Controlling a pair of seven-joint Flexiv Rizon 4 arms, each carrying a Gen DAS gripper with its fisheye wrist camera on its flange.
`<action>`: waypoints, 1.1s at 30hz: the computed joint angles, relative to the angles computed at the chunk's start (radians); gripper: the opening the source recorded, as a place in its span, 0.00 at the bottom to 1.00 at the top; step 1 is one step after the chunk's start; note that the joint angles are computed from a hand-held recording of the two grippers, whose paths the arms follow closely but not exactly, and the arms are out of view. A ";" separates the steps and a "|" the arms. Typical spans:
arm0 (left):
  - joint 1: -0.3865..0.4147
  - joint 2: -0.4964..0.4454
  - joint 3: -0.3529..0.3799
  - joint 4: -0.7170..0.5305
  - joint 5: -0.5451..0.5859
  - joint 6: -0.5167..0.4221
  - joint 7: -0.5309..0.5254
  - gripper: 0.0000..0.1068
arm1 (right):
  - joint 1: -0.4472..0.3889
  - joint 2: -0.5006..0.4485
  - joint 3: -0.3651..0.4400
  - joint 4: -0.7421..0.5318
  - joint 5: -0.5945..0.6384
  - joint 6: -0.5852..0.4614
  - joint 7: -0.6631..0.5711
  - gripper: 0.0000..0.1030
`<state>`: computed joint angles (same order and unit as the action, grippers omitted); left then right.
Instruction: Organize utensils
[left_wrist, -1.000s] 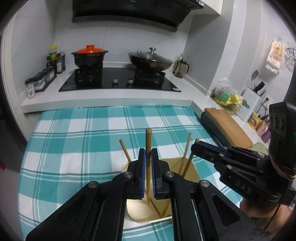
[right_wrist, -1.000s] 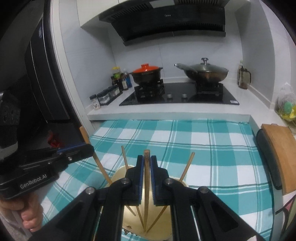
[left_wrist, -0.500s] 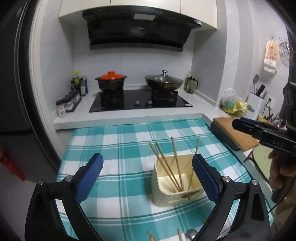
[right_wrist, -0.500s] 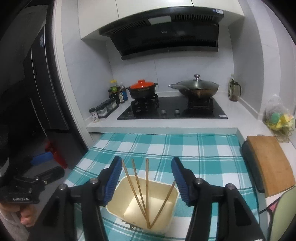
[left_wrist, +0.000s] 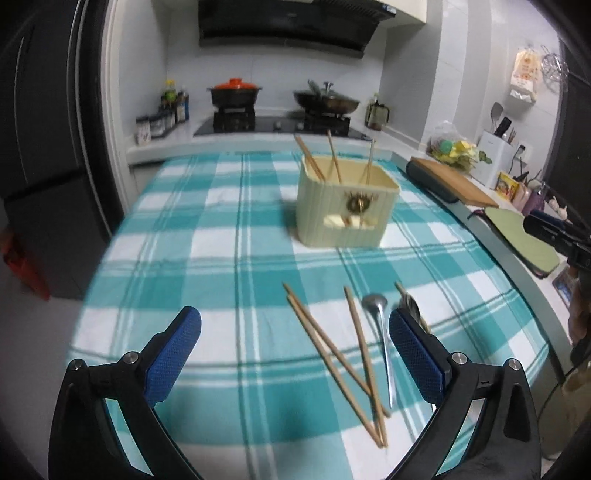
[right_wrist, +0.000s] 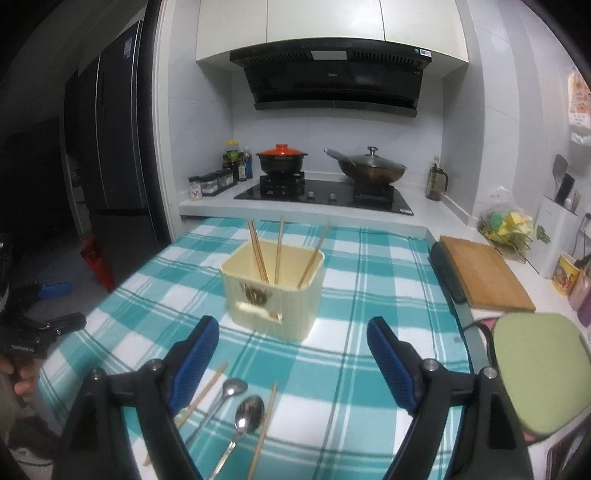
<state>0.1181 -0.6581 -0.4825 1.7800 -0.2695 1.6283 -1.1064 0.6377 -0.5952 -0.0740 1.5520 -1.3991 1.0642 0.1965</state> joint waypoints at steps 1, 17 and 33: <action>0.008 -0.006 -0.011 0.023 -0.006 -0.006 -0.007 0.95 | 0.012 0.007 -0.002 0.034 -0.023 -0.010 0.050 0.82; -0.319 -0.049 0.411 0.051 0.054 0.073 -0.190 0.95 | 0.087 -0.081 0.064 0.180 -0.047 -0.136 0.287 0.82; -0.349 -0.087 0.465 0.021 0.076 0.114 -0.234 0.95 | 0.105 -0.091 0.046 0.174 -0.025 -0.156 0.328 0.82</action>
<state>-0.2308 -0.7454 -0.0179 1.8014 -0.1934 1.7427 -1.3403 0.7427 -0.6859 -0.0277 1.7261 -1.4243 0.9079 0.5243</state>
